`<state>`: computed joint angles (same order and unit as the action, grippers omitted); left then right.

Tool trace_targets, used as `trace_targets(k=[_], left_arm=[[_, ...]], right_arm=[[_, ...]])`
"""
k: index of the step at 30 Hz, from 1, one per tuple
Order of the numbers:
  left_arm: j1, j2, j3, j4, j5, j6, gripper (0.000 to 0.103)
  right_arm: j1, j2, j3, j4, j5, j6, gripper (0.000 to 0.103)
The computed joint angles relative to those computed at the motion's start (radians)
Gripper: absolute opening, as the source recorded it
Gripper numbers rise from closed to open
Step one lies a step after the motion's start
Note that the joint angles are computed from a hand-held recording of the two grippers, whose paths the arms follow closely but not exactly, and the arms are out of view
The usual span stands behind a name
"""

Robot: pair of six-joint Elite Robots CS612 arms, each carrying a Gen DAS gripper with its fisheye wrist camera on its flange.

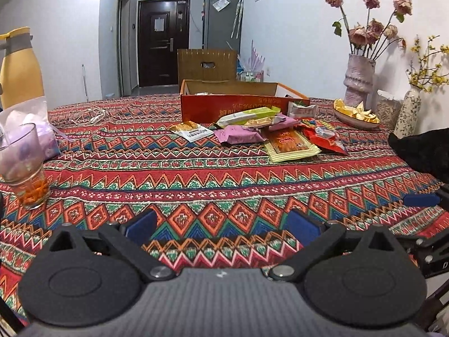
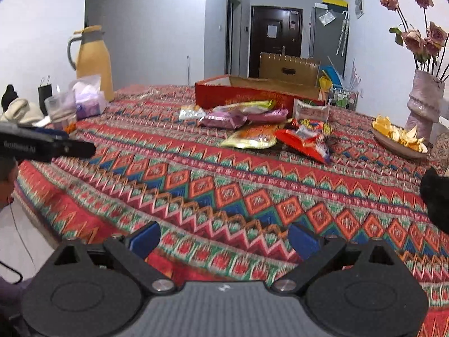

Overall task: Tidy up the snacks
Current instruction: 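Withdraw both open tools from the box back toward the snack pile, then grasp a white cracker packet with the left tool while the right tool grasps a white packet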

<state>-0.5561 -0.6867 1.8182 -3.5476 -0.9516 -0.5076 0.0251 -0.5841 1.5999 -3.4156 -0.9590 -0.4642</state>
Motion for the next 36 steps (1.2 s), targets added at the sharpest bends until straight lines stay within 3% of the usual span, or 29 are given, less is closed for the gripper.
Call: trace_targets(k=[6, 13, 16, 23, 25, 26, 28, 30, 32, 35, 36], left_arm=[[0.049, 0.014, -0.061, 0.071, -0.062, -0.043, 0.101], [0.114, 0.044, -0.166, 0.145, -0.116, -0.020, 0.101], [0.140, 0.065, -0.229, 0.187, -0.109, -0.001, 0.101], [0.206, 0.143, -0.430, 0.312, -0.170, -0.004, 0.101], [0.213, 0.177, -0.509, 0.401, -0.126, 0.007, 0.099], [0.218, 0.198, -0.549, 0.430, -0.110, 0.021, 0.099], [0.226, 0.227, -0.608, 0.484, -0.103, 0.019, 0.095], [0.234, 0.257, -0.658, 0.505, -0.118, 0.025, 0.092], [0.240, 0.284, -0.707, 0.545, -0.122, 0.017, 0.084], [0.235, 0.311, -0.735, 0.529, -0.092, 0.051, 0.062], [0.234, 0.312, -0.730, 0.507, -0.096, 0.067, 0.048]], right_arm=[[0.017, 0.039, -0.105, -0.006, -0.018, 0.108, 0.096], [0.041, 0.106, -0.300, 0.140, 0.033, 0.243, 0.090], [0.064, 0.145, -0.394, 0.184, 0.006, 0.295, 0.089], [0.103, 0.287, -0.700, 0.347, 0.048, 0.473, 0.076], [0.112, 0.336, -0.792, 0.377, 0.047, 0.568, 0.076], [0.114, 0.360, -0.837, 0.393, 0.047, 0.612, 0.071], [0.118, 0.398, -0.903, 0.401, 0.038, 0.692, 0.060], [0.121, 0.421, -0.938, 0.403, 0.019, 0.723, 0.037], [0.122, 0.434, -0.959, 0.415, 0.015, 0.704, 0.034], [0.120, 0.437, -0.955, 0.418, 0.033, 0.659, 0.025], [0.120, 0.432, -0.944, 0.410, 0.032, 0.636, 0.023]])
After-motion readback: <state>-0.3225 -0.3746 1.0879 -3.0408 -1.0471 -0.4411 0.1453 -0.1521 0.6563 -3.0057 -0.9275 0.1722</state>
